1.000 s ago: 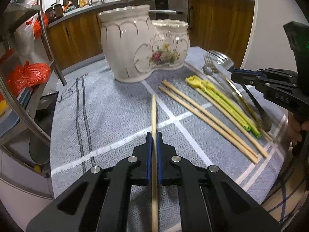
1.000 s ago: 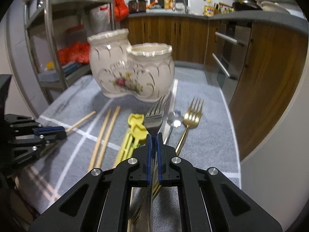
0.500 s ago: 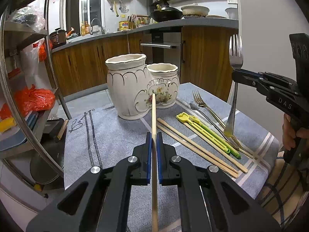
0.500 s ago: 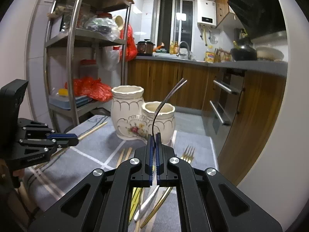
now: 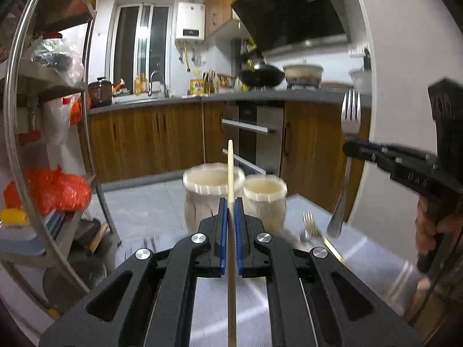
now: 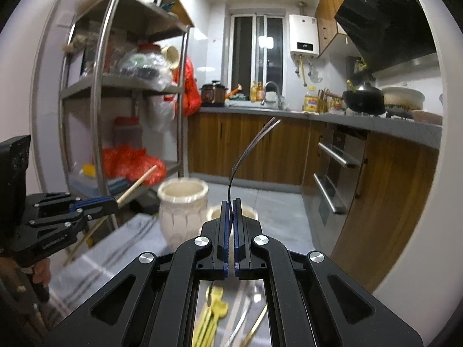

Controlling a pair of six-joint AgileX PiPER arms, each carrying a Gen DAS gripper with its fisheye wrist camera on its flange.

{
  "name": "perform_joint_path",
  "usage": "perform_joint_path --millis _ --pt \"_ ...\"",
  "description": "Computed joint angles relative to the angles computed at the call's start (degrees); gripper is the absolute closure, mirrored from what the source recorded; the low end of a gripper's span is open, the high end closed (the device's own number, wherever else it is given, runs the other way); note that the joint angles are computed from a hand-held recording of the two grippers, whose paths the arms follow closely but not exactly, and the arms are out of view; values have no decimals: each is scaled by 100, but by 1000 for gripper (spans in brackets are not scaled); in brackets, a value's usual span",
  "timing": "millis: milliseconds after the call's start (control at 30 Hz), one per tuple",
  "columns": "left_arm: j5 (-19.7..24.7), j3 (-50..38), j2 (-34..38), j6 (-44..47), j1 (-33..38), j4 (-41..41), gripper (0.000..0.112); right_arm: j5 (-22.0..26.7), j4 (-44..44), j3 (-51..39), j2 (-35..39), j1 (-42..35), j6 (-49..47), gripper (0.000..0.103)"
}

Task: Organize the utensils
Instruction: 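Lift the chopstick and fork and lower them into the ceramic holder's compartments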

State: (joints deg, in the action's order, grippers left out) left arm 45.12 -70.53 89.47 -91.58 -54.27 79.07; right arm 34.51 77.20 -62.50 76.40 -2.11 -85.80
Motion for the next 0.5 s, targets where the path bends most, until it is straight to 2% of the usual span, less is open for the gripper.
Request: perform_joint_path --millis 267,367,500 --pt "-1056 -1417 548 232 1107 30 108 -477 690 -857 783 378 -96 100" --pt "-1344 -2062 991 207 1452 28 108 -579 898 -1179 1091 436 -113 100" --pt "-1506 -2857 1594 407 1758 -277 108 -687 1079 -1495 1490 464 -117 100"
